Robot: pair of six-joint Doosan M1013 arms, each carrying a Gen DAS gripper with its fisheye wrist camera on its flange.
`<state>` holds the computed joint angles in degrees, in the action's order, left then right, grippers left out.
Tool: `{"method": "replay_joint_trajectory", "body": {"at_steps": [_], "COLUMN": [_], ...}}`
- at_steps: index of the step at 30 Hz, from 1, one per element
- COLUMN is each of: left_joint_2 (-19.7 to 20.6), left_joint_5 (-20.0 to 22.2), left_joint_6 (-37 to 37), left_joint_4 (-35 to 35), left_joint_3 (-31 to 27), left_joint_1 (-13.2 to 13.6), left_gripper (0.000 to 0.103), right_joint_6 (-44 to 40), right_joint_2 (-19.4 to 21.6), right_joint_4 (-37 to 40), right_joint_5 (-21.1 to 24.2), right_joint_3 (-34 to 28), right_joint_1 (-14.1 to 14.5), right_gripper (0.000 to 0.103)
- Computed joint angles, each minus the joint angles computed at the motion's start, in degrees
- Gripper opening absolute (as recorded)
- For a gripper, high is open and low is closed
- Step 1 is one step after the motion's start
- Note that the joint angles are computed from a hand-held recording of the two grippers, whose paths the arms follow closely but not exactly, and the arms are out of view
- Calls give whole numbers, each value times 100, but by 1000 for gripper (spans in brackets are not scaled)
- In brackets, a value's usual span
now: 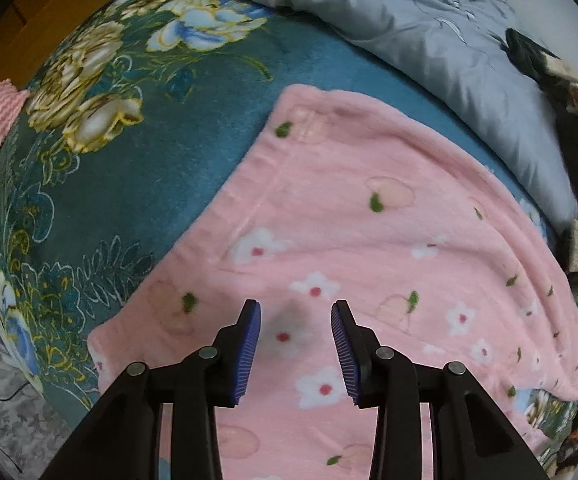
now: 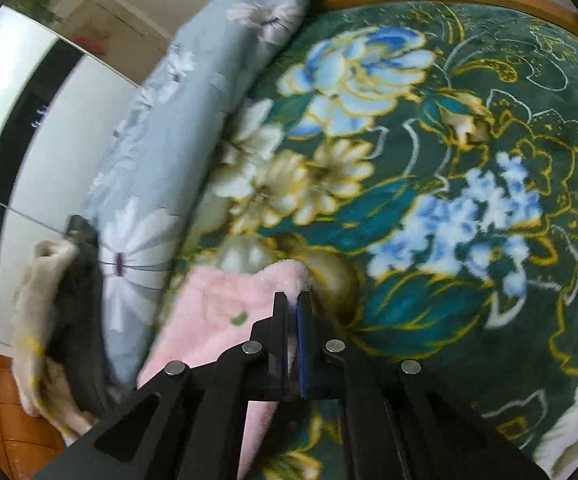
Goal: Fold clothes
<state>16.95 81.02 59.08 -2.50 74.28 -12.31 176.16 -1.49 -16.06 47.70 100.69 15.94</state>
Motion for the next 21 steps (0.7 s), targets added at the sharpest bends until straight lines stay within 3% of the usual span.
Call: {"method": "replay_joint_trajectory", "body": {"at_steps": [5,7,12,16,21], "left_joint_2": [-158,-266,-559,-803,-1121], "left_joint_5": [-180,-344,-605,-802,-1007], "left_joint_6": [44,-21,-96,22,417], "left_joint_4": [-152,-272,-591,-961,-1281], "left_joint_3": [192,349,856,1299,1699], "left_joint_1": [137,242,567,879,1214], "left_gripper": [41,42,45,45,45], "right_joint_6": [-170,-33,432,930,2350], "right_joint_2": [27,-90,-526,-804,-1099], "right_joint_4": [66,-114,-843,-803,-821], "right_joint_5": [111,129,539,1049,1507], "right_joint_3": [-181,-236,-257,-17,413], "right_joint_1": [91,167,696,1203,1950], "right_gripper": [10,23,29,30,30]}}
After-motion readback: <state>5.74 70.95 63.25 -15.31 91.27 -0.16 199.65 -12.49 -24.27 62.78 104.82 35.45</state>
